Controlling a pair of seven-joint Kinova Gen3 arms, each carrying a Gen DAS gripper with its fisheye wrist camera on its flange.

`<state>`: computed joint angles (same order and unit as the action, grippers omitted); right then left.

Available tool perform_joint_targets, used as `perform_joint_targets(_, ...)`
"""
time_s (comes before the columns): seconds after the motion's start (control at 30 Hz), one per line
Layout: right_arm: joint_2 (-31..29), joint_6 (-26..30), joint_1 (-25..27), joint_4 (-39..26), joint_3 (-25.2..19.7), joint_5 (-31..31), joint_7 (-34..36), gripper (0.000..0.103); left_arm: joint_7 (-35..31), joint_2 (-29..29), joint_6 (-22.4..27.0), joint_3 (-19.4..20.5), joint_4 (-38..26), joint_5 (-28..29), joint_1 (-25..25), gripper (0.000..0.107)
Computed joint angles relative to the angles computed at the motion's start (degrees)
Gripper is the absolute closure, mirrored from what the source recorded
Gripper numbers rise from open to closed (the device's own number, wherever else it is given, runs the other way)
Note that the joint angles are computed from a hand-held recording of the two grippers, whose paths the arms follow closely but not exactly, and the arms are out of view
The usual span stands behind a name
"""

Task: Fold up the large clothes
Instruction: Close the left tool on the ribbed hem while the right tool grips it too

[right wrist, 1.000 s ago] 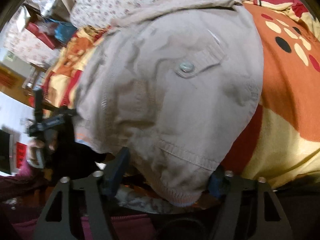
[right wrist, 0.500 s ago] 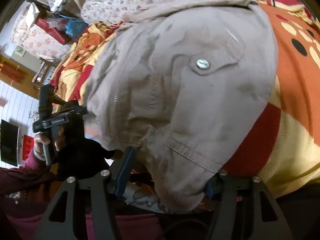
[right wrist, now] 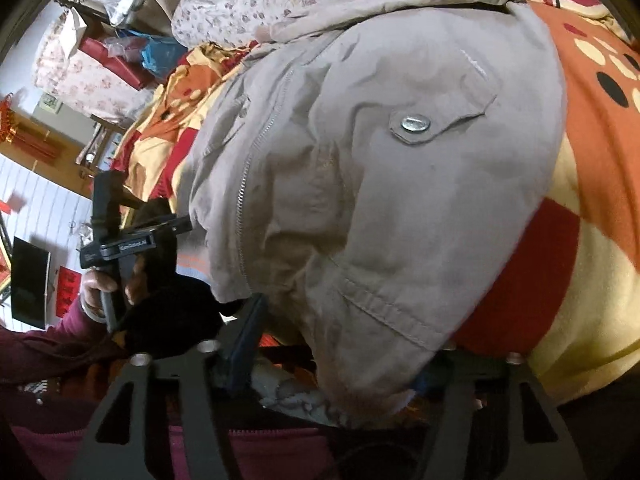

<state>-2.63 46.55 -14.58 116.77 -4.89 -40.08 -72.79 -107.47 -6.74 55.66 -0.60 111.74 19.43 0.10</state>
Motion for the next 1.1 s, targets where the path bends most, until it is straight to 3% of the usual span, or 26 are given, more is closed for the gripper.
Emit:
perform_joint_targets(0.03, -0.43, -1.09, 0.19, 0.36, -0.56, 0.77, -1.41, 0.095, -1.56, -0.45, -0.10, -0.26, 0.10, 0.98, -0.81, 0.090)
perform_joint_targets(0.07, -0.85, -1.33, 0.19, 0.31, -0.06, 0.60, -1.98, 0.095, -3.38, -0.87, 0.26, -1.58, -0.06, 2.88, -1.29, 0.098)
perform_joint_targets(0.17, -3.77, -1.36, -3.68, 0.86, 6.69, -4.85, 1.87, 0.095, -6.94, -1.51, 2.57, -7.80, -2.02, 9.88, -0.88, 0.102)
perform_joint_targets(0.23, -5.15, -1.46, -6.65, 0.60, 11.70, -9.51, 6.42, 0.095, -7.77, -1.73, 2.20, -7.39, -4.01, 11.91, -2.56, 0.103)
perform_joint_targets(0.3, -5.19, -2.13, -6.70, -0.36, 13.24, -14.17, 10.40, 0.095, -8.73, -1.42, 1.80, -6.23, -6.74, 13.98, -4.52, 0.103)
perform_joint_targets(0.47, -3.69, -6.51, 4.05, -2.86, 4.81, -25.80, 19.08, 0.096, -8.63, 0.89, -2.28, -4.72, -11.97, 17.28, -4.55, 0.104)
perform_joint_targets(0.57, -1.12, -8.76, 10.00, -6.36, 0.32, -29.04, 18.55, 0.096, -7.72, 4.50, -4.85, -4.03, -16.55, 19.08, -5.02, 0.104)
perform_joint_targets(0.67, 3.11, -11.19, 12.51, -12.65, -1.85, -24.31, 11.88, 0.096, -1.63, 10.63, -5.46, -3.46, -24.34, 17.05, -3.44, 0.104)
perform_joint_targets(0.83, 11.68, -14.00, 15.24, -22.51, -2.39, -15.49, 0.23, 0.097, 10.02, 22.79, -8.10, -11.48, -37.61, 10.29, 7.37, 0.104)
perform_joint_targets(0.93, 18.13, -15.67, 15.05, -28.10, -1.86, -10.01, -6.76, 0.095, 17.01, 29.43, -5.63, -12.20, -45.57, 6.09, 8.16, 0.105)
perform_joint_targets(1.0, 22.99, -13.44, 15.06, -32.61, -0.95, -5.59, -11.42, 0.087, 20.05, 32.50, -2.82, -7.77, -50.05, 1.60, 5.19, 0.104)
perform_joint_targets(1.03, 24.65, -12.14, 15.40, -34.11, -0.81, -4.26, -13.73, 0.070, 21.05, 32.88, -2.01, -5.78, -50.82, 0.37, 3.53, 0.098)
perform_joint_targets(1.07, 25.58, -11.47, 16.73, -34.68, -1.72, -3.86, -15.19, 0.053, 21.31, 32.46, -1.81, -3.18, -50.52, 0.07, 1.23, 0.086)
perform_joint_targets(1.1, 25.45, -11.73, 18.80, -34.45, -3.47, -4.39, -15.71, 0.050, 20.86, 31.32, -2.43, -0.52, -49.16, 0.71, -1.37, 0.075)
